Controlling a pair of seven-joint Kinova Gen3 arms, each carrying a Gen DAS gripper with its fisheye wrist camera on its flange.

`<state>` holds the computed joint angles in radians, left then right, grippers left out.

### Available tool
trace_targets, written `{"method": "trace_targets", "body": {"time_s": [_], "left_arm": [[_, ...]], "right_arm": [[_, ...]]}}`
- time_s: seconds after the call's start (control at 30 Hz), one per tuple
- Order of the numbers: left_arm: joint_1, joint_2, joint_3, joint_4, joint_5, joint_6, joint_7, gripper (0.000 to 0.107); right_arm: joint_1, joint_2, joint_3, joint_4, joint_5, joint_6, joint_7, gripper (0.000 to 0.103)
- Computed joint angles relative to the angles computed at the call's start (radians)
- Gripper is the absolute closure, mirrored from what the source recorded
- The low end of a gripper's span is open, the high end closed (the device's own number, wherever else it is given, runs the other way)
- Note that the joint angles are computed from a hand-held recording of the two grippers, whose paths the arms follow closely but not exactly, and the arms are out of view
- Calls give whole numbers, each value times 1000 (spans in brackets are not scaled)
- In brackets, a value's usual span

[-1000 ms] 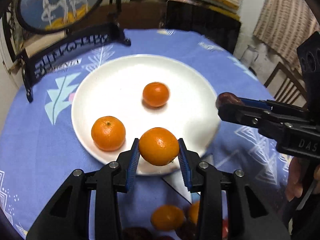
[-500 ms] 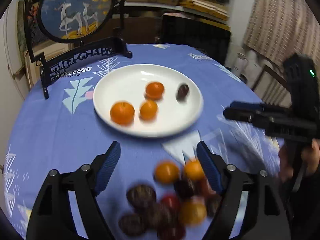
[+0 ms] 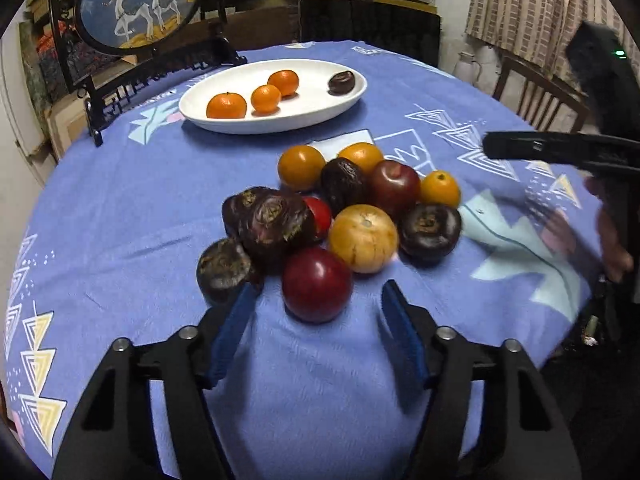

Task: Organize fruits
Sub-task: 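Grasp a red plum with the left tool while the right tool grasps a dark fruit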

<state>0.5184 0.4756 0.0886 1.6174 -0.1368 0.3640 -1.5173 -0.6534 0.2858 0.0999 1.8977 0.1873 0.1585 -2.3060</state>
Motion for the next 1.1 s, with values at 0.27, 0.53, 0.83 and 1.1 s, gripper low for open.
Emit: {"method": "trace_targets", "body": {"time_s": [0.27, 0.53, 0.83, 1.1], "left_arm": [[2, 33, 12, -34, 5, 14, 11, 71], [-162, -75, 162, 110, 160, -112, -140, 71], [-206, -94, 191, 141, 240, -111, -208, 71], [-212, -91, 187, 149, 274, -114, -226, 71]], "right_arm": [[16, -4, -48, 16, -6, 15, 15, 45], [7, 46, -144, -62, 3, 85, 152, 45], [-141, 156, -20, -216, 126, 219, 20, 48], [-85, 142, -53, -175, 107, 163, -18, 63]]}}
